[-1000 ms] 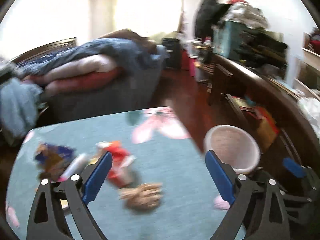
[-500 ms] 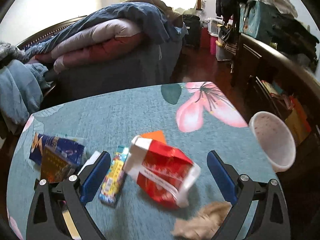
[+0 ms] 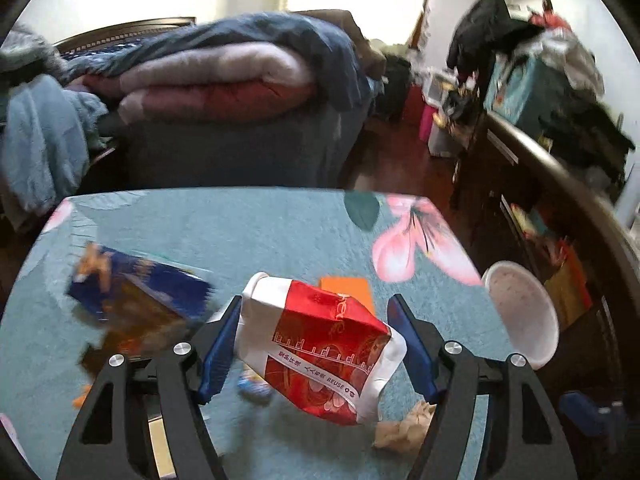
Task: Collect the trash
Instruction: 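Grasp the red-white carton with the left tool while the right tool grasps crumpled tan paper, then carry the carton and tan paper over the wastebasket with both tools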
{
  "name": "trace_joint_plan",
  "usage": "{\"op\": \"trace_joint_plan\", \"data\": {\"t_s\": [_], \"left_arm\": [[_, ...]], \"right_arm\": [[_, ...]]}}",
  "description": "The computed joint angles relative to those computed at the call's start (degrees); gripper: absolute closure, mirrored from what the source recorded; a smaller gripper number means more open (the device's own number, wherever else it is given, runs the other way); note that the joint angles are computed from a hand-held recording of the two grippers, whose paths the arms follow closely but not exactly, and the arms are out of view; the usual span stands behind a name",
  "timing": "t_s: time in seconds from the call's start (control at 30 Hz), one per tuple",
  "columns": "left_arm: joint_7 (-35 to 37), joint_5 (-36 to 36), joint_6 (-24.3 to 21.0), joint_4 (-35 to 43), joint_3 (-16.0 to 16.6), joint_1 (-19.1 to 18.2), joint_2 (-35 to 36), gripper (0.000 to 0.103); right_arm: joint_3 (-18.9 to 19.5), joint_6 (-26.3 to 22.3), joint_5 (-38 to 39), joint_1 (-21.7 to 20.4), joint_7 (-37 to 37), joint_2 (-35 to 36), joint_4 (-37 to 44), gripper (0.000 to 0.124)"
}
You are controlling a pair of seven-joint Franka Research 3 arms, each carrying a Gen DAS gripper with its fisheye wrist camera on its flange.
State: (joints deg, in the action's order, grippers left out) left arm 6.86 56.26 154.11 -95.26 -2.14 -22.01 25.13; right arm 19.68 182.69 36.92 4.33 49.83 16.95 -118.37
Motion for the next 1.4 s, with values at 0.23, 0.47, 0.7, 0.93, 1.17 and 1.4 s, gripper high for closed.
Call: {"op": "trace_joint_plan", "data": {"t_s": [0.23,0.47,0.7,0.93,1.17,1.4], "left_arm": [[-10.01,8.82,-0.45,-9.57,-0.05,1.15,-9.26,0.031],[-15.21,14.18,-3.15,-14.9,-3.19,4.71,-14.1,0.031],[-15.82,14.26,-3.66,-16.92,-5.33,6.66,-15.68,0.031],[-15.94,14.92,-4.72,-17.05,-6.45,6.58,-16.51,0.031],[-15.69,15.37,-6.22,-15.58,-7.51,5.39,-16.34,0.031],[-13.47,14.96,-7.54,-11.6,-7.84,3.21,-13.89,0.031]], "right_arm": [[-14.85,-5.99,-12.66,15.1,13.03,4.7,5.94,0.029],[-17.09,-9.94,-19.27,16.97,20.78,8.18,10.44,0.037],[-10.11,-11.16,-16.16,10.09,17.97,7.07,9.3,0.094],[-2.62,-8.52,-4.84,2.77,8.3,1.88,3.53,0.094],[-0.18,-8.58,8.93,-0.03,-3.82,-2.61,0.22,0.094],[-1.6,-7.89,20.51,0.0,-13.57,-5.42,-1.44,0.092]]}}
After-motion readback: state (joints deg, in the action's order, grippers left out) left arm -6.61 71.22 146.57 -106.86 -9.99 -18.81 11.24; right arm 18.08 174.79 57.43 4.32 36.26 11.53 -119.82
